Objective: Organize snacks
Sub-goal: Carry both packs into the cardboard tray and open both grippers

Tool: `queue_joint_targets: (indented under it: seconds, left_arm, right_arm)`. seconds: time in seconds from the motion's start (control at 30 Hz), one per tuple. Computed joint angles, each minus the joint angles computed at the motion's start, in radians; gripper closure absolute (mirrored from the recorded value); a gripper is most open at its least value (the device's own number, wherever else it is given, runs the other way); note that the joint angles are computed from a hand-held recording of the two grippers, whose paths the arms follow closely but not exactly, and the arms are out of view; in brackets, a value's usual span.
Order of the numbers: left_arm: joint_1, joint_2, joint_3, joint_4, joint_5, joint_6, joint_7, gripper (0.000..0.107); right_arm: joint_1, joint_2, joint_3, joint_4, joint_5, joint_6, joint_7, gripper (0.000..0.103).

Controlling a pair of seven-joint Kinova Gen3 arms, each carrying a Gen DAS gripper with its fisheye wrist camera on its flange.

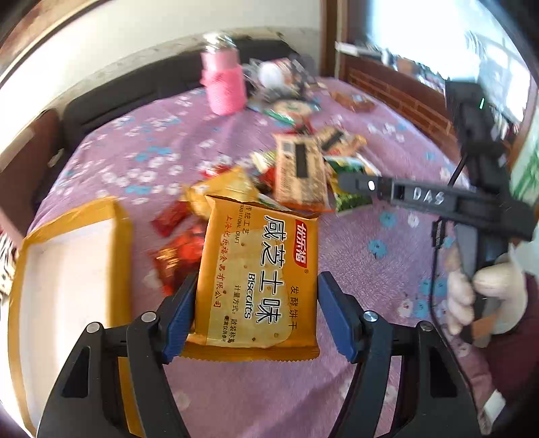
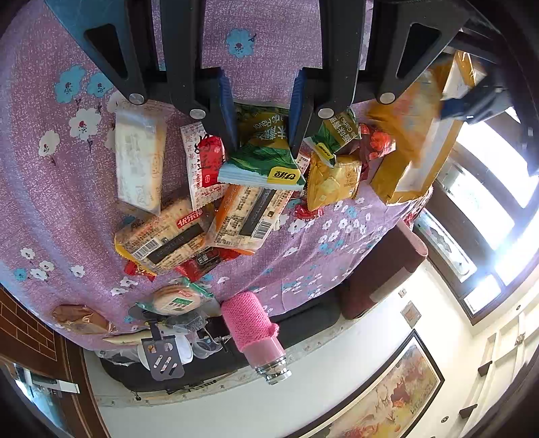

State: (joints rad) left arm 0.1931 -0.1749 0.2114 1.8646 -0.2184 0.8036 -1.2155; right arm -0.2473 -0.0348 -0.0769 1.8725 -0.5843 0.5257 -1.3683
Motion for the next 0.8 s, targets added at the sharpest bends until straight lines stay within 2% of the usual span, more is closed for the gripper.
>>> queue_joint_targets:
  seconds: [0.1,0.2,0.27,0.33,0.43,0.53,0.67,0.8]
  left_arm:
    - [-0.022,-0.094,-0.025,0.028,0.005,0.018,0.029,0.039]
    - [-0.070,-0.188,-0.031,0.051,0.004,0.056,0.023,0.039]
    - [-0.099,-0.259,-0.063,0.067,0.017,0.094,-0.002,0.039]
    - [-0.138,-0.316,-0.094,0.080,0.022,0.122,-0.028,0.039]
    - [-0.196,-0.376,-0.156,0.098,0.028,0.148,-0.078,0.039]
    - [-0.244,-0.411,-0.237,0.114,0.041,0.158,-0.138,0.038]
    - [-0.298,-0.409,-0.324,0.148,0.056,0.139,-0.214,0.038]
    - [-0.345,-0.369,-0.400,0.180,0.097,0.106,-0.270,0.038]
  right_arm:
    - [0.009,-0.002,-0.019,0.000,0.048,-0.007,-0.053,0.074]
    - [0.105,-0.011,-0.148,-0.003,0.169,-0.030,-0.164,0.074]
    - [0.174,-0.042,-0.240,0.003,0.250,-0.051,-0.228,0.074]
    - [0.184,-0.083,-0.291,-0.004,0.330,-0.054,-0.308,0.074]
    - [0.075,-0.103,-0.275,-0.072,0.355,0.003,-0.354,0.075]
    - [-0.055,-0.071,-0.274,-0.178,0.392,0.062,-0.380,0.075]
    - [-0.210,0.059,-0.297,-0.356,0.380,0.172,-0.377,0.075]
    - [-0.391,0.227,-0.316,-0.518,0.533,0.268,-0.495,0.075]
